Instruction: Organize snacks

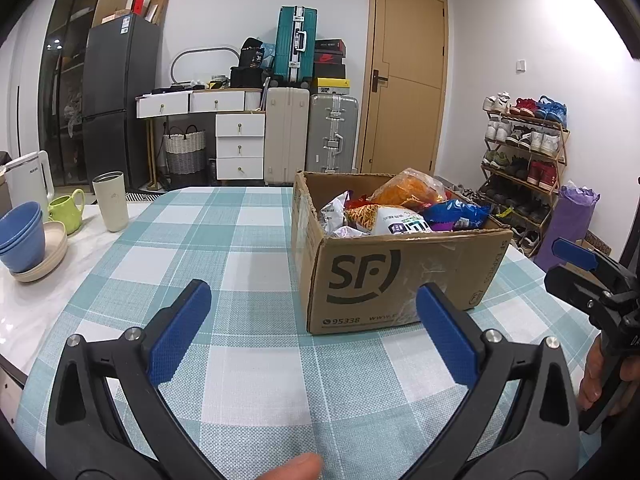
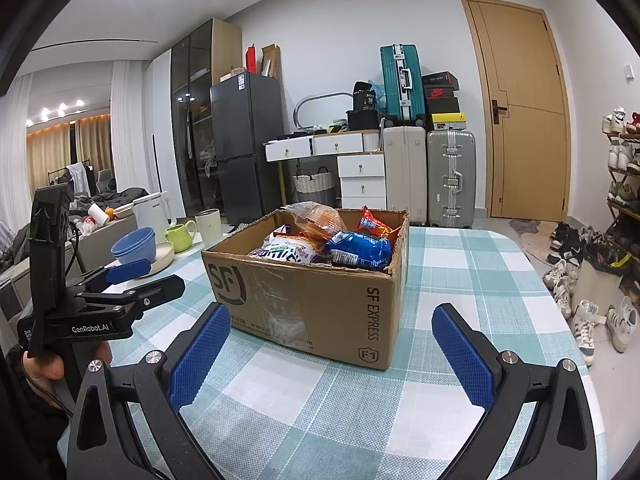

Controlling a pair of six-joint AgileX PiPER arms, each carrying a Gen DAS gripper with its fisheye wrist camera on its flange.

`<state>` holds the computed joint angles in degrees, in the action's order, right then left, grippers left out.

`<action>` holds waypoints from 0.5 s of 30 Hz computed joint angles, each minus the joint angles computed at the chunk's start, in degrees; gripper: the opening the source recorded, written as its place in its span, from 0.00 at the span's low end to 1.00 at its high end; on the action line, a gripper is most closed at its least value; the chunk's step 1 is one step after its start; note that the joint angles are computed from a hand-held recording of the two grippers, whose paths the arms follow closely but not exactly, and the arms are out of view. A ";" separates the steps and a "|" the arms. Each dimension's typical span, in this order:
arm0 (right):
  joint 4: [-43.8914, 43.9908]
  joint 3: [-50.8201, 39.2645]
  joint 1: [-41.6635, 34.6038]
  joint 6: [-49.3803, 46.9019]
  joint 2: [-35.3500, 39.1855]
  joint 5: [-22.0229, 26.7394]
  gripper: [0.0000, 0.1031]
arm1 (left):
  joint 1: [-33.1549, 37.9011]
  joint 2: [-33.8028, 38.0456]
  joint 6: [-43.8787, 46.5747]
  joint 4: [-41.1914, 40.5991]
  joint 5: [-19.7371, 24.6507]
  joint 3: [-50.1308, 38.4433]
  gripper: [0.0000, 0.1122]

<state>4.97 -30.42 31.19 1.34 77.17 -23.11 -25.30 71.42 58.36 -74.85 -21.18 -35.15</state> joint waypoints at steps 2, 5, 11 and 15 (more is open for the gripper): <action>0.19 0.01 0.05 -0.14 0.00 -0.06 0.99 | 0.09 0.00 0.16 -0.07 0.21 -0.04 0.91; 0.41 -0.02 0.13 -0.32 0.03 -0.02 0.99 | 0.14 0.10 0.23 -0.24 0.25 -0.18 0.91; 0.27 0.03 0.10 -0.19 0.02 -0.06 0.99 | 0.44 0.32 -0.38 0.39 0.40 -0.30 0.91; 0.55 0.01 0.17 -0.43 0.05 -0.07 0.99 | 0.32 0.15 -0.24 0.22 0.21 -0.13 0.91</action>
<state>5.53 -30.41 31.36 0.91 77.22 -23.18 -24.98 71.57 58.13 -74.63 -20.96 -35.28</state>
